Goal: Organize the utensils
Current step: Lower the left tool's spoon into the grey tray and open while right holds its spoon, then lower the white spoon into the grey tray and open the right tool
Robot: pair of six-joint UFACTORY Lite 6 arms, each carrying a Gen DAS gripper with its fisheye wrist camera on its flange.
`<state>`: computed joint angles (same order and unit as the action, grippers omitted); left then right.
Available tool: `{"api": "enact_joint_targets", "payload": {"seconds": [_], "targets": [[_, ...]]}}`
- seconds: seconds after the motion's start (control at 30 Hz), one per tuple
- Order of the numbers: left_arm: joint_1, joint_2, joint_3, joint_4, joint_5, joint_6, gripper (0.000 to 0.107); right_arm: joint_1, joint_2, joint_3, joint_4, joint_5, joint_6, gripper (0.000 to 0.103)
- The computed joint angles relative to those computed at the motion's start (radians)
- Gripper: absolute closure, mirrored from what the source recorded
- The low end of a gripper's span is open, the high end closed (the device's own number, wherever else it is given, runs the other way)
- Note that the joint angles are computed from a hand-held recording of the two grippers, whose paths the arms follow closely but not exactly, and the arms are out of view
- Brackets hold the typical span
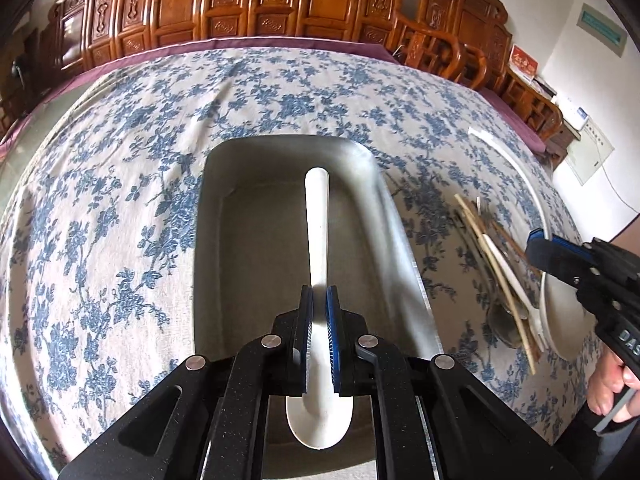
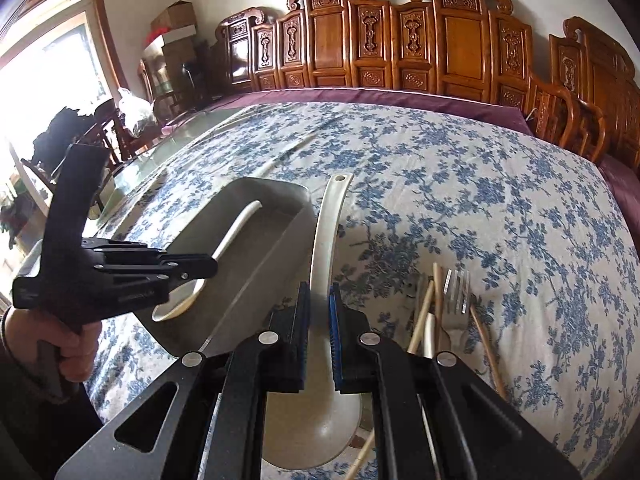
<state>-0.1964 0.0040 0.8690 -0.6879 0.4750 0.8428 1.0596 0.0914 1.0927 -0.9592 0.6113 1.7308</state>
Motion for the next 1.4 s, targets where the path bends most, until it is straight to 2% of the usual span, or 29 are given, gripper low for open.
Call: {"api": "enact_joint_targets", "payload": {"seconds": [0.33,0.53,0.7,0.9,1.17,1.3,1.4], "targets": [[0.098,-0.016,0.048,-0.054,0.053,0.093,0.101,0.010,0.192,0.244,0.053,0.024,-0.074,0.092],[0.172,-0.034,0.076,-0.093,0.080,0.171,0.100,-0.007,0.352,0.456,0.084,0.014,-0.110,0.092],[0.223,-0.005,0.120,-0.098,0.087,0.185,0.100,-0.018,0.518,0.656,0.172,0.027,-0.214,0.092],[0.257,0.016,0.155,-0.112,0.107,0.194,0.100,-0.033,0.647,0.771,0.266,0.026,-0.289,0.092],[0.254,0.001,0.150,-0.110,0.111,0.192,0.100,-0.031,0.654,0.726,0.266,0.003,-0.268,0.091],[0.242,-0.037,0.121,-0.111,0.106,0.191,0.093,-0.035,0.581,0.646,0.231,-0.016,-0.237,0.088],[0.221,-0.070,0.097,-0.108,0.100,0.180,0.093,-0.021,0.440,0.498,0.142,-0.004,-0.149,0.088]]}}
